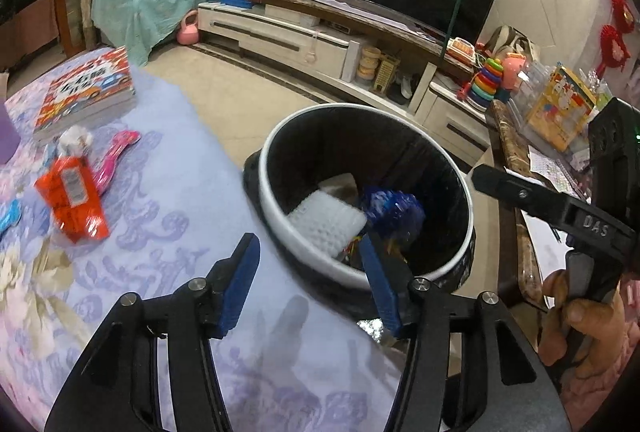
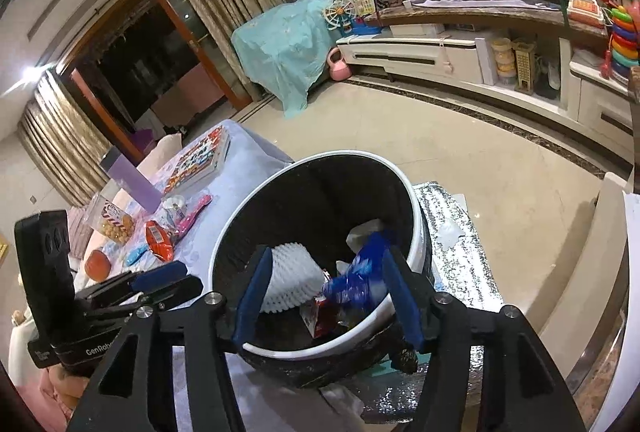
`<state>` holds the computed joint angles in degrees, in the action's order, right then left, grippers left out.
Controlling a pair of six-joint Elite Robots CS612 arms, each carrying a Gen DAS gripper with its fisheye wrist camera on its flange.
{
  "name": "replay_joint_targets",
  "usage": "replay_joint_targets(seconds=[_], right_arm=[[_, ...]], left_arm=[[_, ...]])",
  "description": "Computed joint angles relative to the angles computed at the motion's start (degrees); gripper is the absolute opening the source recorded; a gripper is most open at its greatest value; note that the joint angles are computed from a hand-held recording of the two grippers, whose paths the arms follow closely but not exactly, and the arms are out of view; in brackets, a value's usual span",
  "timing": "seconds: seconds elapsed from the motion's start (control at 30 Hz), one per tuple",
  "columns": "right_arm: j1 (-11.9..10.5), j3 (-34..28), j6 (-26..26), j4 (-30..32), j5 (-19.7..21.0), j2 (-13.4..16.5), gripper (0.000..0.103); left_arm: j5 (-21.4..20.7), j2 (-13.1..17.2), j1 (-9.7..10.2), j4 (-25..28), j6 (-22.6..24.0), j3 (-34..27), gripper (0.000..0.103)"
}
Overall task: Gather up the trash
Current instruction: 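Open both tools to drop the pad and blue bag into the bin, then move both tools back over the remaining items on the table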
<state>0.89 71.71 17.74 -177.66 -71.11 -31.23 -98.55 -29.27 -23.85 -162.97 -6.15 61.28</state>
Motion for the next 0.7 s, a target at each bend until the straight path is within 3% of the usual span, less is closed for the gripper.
replay_joint_targets(seconds=[0.07, 0.27, 0.7], right_arm=[[0.21, 0.43, 0.52, -0.94, -0.16, -0.17, 0.076], [1.18, 2.34, 2.00, -5.27, 0.23, -0.84, 0.089], [4.69, 2.84, 2.02, -6.81, 1.83, -0.69, 0.098]], left_arm=[[0.25, -0.76, 0.23, -1.38, -0.94, 1.85, 0.056], [1.51, -2.80, 1.30, -4.76, -3.75, 6.95, 0.058], [5.86, -5.92, 4.58, -8.90, -10.42, 15.00, 0.058]])
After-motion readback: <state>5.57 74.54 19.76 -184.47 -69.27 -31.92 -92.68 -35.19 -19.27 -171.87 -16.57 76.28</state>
